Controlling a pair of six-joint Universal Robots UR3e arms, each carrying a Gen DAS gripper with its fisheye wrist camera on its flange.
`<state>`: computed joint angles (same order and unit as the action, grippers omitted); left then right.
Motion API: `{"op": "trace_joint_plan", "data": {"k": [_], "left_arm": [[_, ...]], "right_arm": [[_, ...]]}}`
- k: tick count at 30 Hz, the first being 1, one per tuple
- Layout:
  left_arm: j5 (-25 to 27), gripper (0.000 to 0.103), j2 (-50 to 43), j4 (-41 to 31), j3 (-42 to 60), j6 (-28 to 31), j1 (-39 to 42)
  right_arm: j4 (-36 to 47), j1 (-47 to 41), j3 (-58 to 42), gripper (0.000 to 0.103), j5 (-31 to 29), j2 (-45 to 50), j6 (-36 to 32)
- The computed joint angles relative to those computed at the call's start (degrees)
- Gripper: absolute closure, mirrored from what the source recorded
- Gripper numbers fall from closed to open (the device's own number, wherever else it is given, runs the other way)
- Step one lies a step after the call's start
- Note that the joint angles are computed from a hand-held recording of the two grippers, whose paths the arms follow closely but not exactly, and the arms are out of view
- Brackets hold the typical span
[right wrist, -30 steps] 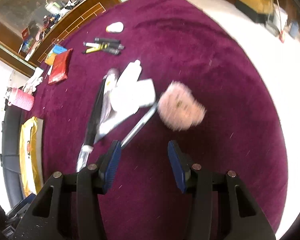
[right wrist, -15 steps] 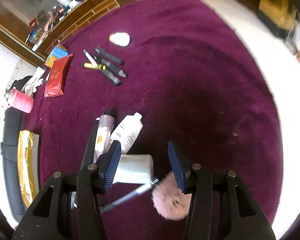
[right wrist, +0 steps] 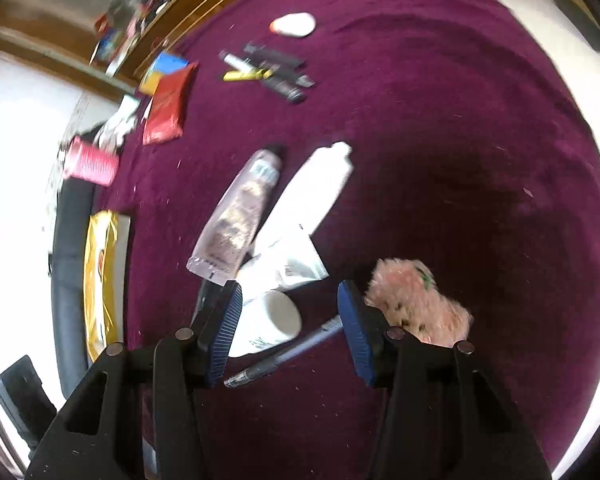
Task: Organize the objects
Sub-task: 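Grasp a black marker with the left tool while right reaches toward the pink puff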
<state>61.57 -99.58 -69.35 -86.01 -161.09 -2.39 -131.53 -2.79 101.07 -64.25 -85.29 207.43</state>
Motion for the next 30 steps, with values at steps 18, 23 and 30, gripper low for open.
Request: {"op": "trace_joint_plan", "data": {"k": [18, 23, 30], "left_arm": [[10.64, 0.068, -45.16, -10.78, 58.35, -2.34, -19.85], [6.73, 0.092, -47.4, -16.55, 64.97, -2.84, -17.69], [7.67, 0.091, -49.18, -16.97, 65.63, -5.1, -16.71]], "right_arm": [[-4.52, -2.99, 14.01, 0.055, -0.19, -14.28, 3.91], [-4.47, -2.47, 12.92, 0.055, -0.51, -13.18, 3.25], [-4.77, -2.25, 11.89, 0.055, -0.7, -11.84, 2.92]]}}
